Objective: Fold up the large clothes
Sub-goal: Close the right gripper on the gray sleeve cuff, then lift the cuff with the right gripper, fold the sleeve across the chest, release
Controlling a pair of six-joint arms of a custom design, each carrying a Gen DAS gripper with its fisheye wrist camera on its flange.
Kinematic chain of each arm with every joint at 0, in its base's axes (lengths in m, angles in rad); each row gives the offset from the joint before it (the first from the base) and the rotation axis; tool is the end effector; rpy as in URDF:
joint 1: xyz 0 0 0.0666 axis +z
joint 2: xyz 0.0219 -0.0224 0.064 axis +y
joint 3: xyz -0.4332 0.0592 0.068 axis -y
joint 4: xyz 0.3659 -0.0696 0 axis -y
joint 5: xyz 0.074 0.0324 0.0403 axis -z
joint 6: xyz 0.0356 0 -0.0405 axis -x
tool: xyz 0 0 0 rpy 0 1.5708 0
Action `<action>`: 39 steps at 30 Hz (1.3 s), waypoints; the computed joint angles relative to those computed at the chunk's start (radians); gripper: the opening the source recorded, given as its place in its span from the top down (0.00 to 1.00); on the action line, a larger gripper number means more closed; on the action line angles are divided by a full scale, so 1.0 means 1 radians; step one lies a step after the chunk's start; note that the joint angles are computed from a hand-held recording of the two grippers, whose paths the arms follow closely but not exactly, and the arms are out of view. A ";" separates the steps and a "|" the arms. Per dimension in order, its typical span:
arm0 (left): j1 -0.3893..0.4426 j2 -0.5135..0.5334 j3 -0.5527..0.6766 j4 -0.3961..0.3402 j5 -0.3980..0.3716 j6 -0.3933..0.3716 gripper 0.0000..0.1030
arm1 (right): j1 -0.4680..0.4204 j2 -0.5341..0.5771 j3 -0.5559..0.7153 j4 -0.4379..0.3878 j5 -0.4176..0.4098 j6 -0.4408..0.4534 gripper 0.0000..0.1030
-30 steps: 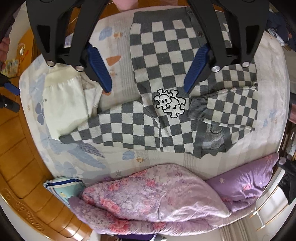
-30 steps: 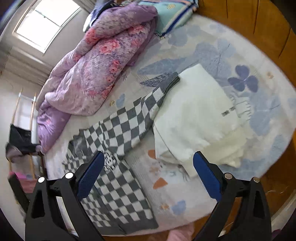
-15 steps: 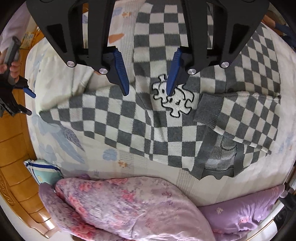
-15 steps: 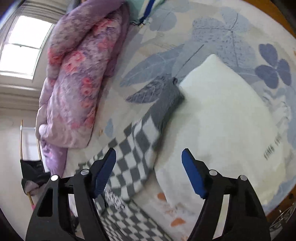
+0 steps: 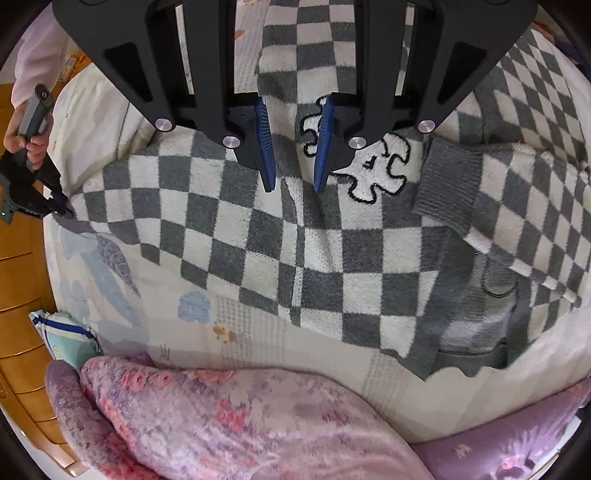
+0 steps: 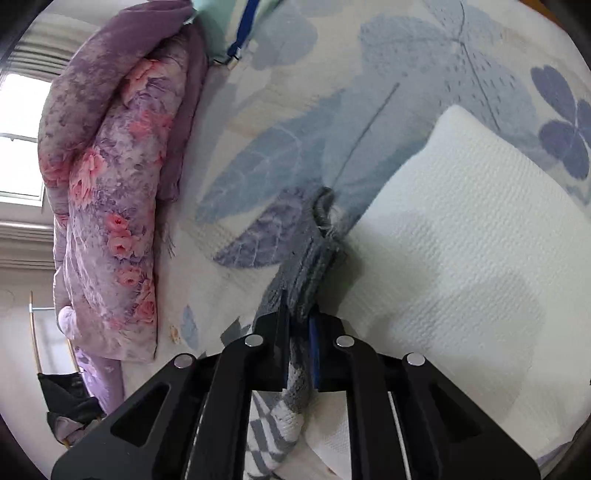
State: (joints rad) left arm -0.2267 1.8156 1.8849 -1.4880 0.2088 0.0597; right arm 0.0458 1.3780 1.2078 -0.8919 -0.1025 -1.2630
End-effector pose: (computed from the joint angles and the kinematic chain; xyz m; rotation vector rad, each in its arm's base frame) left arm 0.5577 -0.1366 0.4521 0.2742 2.9894 -0.3440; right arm 0.4188 0.0224 0.4112 1.5407 2.2751 0.5466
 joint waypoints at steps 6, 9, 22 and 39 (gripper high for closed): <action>-0.006 0.073 0.023 0.010 0.035 -0.003 0.78 | 0.055 -0.029 0.072 0.011 0.074 0.059 0.93; -0.004 0.098 0.013 0.049 0.095 -0.009 0.79 | 0.086 -0.046 0.119 0.030 0.106 0.105 0.93; 0.014 0.157 -0.140 0.198 0.157 0.107 0.98 | 0.232 0.039 0.353 0.082 0.038 0.286 0.93; 0.088 0.124 -0.219 0.239 0.304 0.046 0.98 | 0.494 0.396 0.890 -0.064 0.013 0.288 0.92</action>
State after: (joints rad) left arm -0.1386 1.9397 1.6656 -1.2485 0.5124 0.1059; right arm 0.5400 1.7743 2.0979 -0.9558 -0.0896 -0.9752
